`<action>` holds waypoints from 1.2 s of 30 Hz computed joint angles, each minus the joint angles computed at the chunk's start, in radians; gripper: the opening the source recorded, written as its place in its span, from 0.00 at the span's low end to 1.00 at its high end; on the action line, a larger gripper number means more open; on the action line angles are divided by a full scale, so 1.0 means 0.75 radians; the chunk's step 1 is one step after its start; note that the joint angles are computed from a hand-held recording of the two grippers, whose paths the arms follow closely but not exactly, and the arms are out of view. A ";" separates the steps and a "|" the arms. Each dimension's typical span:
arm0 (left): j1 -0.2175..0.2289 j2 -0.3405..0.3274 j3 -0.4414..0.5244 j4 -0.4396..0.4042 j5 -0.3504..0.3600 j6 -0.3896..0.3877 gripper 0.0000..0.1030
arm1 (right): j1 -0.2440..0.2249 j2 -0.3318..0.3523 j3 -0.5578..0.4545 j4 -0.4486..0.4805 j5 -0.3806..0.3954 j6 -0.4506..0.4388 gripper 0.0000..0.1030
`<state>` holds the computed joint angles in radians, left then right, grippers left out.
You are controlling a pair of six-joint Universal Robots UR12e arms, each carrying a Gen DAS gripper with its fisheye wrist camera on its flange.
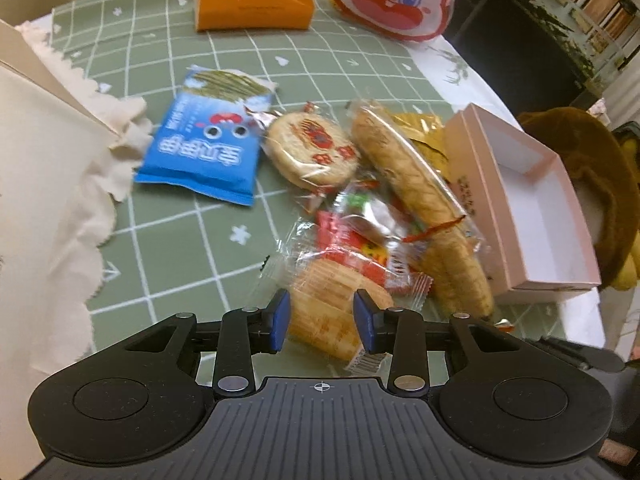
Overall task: Organize snacks
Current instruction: 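Grasp the clear-wrapped round bread with the left tool while the right tool grasps a small wrapped snack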
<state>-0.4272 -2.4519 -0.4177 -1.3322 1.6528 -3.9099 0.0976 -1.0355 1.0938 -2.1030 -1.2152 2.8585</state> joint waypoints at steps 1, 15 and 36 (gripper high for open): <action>-0.002 -0.022 0.040 -0.022 0.008 0.006 0.38 | 0.000 0.000 -0.001 0.006 0.004 0.001 0.19; -0.003 0.045 -0.065 -0.028 0.109 0.165 0.42 | -0.016 -0.034 0.048 -0.077 0.024 0.009 0.51; 0.002 -0.167 0.268 -0.008 -0.069 0.007 0.49 | 0.017 0.081 -0.132 -0.065 0.026 0.025 0.54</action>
<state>-0.4254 -2.5774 -0.2169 -1.3384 1.6009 -3.9043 0.1104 -0.9749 0.9948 -2.1521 -1.1958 2.8770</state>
